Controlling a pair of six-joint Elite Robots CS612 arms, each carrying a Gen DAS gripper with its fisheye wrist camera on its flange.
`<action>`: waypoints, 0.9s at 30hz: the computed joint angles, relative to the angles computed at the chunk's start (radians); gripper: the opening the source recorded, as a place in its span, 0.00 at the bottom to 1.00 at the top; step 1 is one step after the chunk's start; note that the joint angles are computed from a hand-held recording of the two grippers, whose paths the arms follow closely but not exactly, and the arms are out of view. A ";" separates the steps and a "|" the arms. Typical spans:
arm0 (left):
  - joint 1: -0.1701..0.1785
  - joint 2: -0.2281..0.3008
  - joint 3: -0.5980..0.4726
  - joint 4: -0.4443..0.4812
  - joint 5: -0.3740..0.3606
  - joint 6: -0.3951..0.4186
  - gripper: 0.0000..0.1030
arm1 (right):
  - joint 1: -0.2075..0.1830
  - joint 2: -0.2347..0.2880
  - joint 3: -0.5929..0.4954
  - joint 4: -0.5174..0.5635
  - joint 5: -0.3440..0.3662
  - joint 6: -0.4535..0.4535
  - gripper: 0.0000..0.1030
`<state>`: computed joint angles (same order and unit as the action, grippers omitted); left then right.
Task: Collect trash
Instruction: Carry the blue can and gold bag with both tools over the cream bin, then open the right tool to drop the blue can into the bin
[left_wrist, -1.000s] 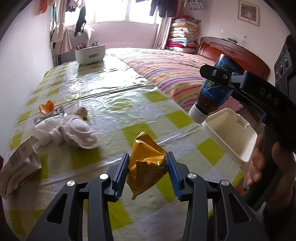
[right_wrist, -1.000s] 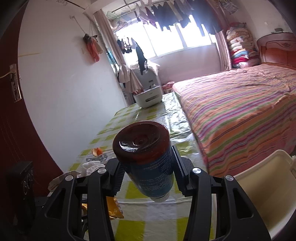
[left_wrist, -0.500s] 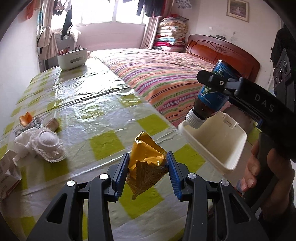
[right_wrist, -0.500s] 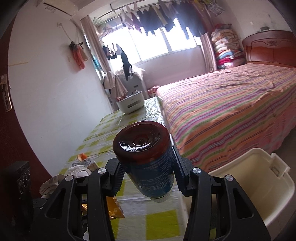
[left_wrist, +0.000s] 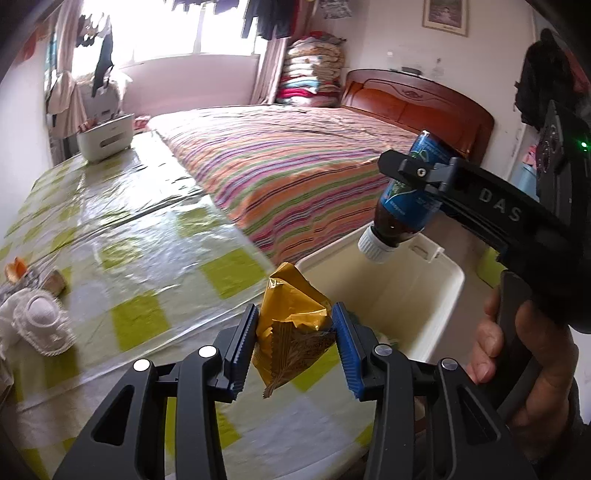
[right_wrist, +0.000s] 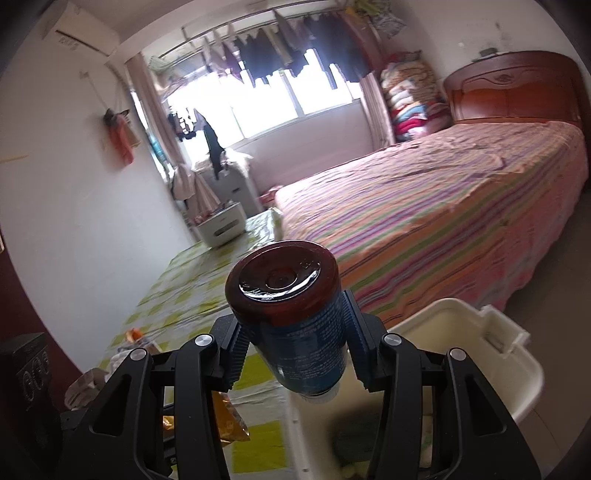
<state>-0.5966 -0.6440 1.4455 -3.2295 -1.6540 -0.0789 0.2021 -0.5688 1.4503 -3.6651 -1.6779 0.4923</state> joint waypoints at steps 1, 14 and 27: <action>-0.004 0.003 -0.004 -0.003 -0.002 0.005 0.39 | -0.003 -0.001 0.003 0.000 -0.009 0.002 0.44; -0.032 0.038 -0.068 0.009 -0.048 0.013 0.39 | -0.031 -0.021 0.070 -0.001 -0.129 0.058 0.44; -0.052 0.058 -0.110 0.028 -0.088 0.028 0.39 | -0.036 -0.026 0.085 0.074 -0.191 0.114 0.47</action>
